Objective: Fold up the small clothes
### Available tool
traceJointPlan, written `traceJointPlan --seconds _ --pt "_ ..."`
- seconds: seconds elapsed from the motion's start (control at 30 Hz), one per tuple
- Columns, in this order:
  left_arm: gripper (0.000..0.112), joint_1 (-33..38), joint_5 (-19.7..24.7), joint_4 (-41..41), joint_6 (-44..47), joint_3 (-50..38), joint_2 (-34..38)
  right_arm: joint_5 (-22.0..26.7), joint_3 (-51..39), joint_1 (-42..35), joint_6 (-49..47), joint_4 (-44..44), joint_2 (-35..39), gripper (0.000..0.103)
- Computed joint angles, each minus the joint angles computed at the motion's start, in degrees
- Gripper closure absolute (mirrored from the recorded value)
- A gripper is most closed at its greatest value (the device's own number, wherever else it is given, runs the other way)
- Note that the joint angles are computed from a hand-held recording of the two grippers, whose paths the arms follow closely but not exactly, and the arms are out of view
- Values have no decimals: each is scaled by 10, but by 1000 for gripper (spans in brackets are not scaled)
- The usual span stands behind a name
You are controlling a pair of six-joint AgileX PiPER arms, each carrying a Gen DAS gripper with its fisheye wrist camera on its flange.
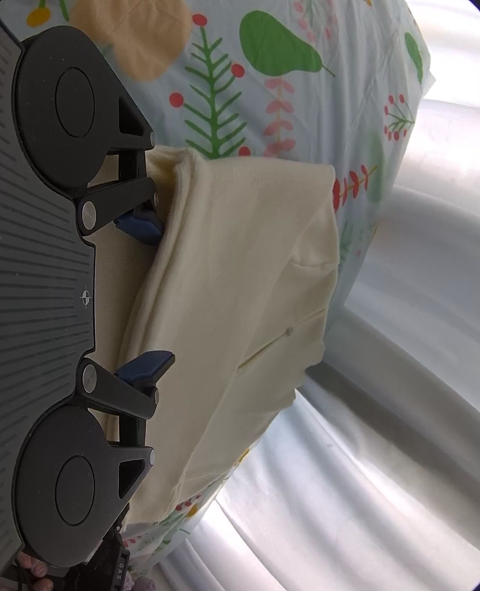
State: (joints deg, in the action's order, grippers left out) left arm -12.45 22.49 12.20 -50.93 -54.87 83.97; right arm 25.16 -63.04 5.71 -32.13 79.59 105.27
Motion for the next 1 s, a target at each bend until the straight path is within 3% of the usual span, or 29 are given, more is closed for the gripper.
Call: traceJointPlan --seconds 0.13,0.23,0.33,0.37,0.4,0.5,0.63,0.77,0.9,1.0 --pt "44 -1 0 63 -49 -1 7 -23 5 7 -63 60 5 93" --pt "44 -4 21 51 -25 -7 4 -38 13 17 -120 80 -1 93" --pt "35 -10 50 4 36 -2 -22 -32 30 18 -161 55 -27 77" --pt "31 -15 49 -4 52 10 -38 -21 46 15 -210 80 -41 67" --pt "28 -24 53 -4 60 22 -55 -5 63 12 -259 107 -55 61" --pt "24 -52 93 -14 80 47 -100 77 103 -7 -339 115 -87 56" --pt "20 -128 204 15 9 67 -174 206 131 -26 -273 -43 -126 56" --pt "19 -234 300 47 -92 94 -247 253 222 -47 -243 -192 -245 56" --pt "19 -332 401 49 -151 97 -277 336 303 -152 -197 -287 -370 55" --pt "19 -411 447 59 -208 106 -303 395 325 -235 -181 -347 -441 56"
